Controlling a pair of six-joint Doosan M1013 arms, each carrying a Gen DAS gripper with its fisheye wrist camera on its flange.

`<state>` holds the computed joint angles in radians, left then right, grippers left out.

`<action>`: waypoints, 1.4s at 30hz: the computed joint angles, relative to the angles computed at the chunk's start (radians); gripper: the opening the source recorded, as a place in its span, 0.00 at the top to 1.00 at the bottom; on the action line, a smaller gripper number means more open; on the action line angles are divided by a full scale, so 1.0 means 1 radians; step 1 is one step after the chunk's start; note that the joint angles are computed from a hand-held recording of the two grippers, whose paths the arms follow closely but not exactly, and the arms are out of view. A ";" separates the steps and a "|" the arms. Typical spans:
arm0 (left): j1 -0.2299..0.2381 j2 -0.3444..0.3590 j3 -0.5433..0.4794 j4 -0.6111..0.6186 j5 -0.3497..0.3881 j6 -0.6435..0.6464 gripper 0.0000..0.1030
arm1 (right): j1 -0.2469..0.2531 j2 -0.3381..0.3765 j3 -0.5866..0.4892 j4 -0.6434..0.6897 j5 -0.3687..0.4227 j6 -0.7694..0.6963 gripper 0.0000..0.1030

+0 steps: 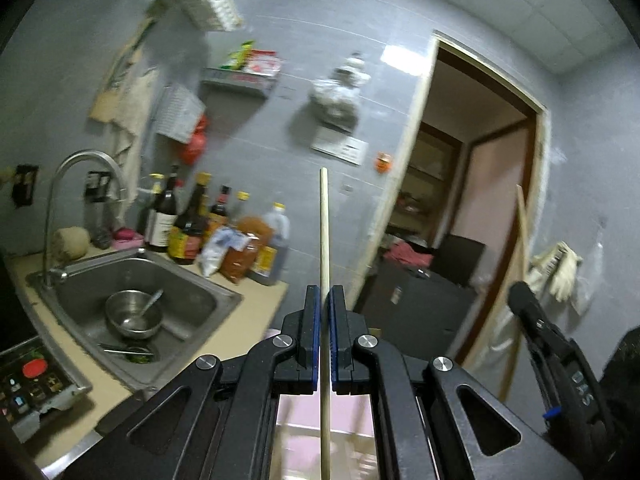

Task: Organize utensils
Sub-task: 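Lift both chopsticks and carry them over the white holder, lowering them in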

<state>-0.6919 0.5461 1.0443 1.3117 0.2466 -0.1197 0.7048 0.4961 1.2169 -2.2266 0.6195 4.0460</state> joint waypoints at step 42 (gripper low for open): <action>-0.010 0.033 0.046 0.088 0.092 -0.111 0.98 | 0.019 0.079 -0.081 0.339 0.039 -0.364 0.95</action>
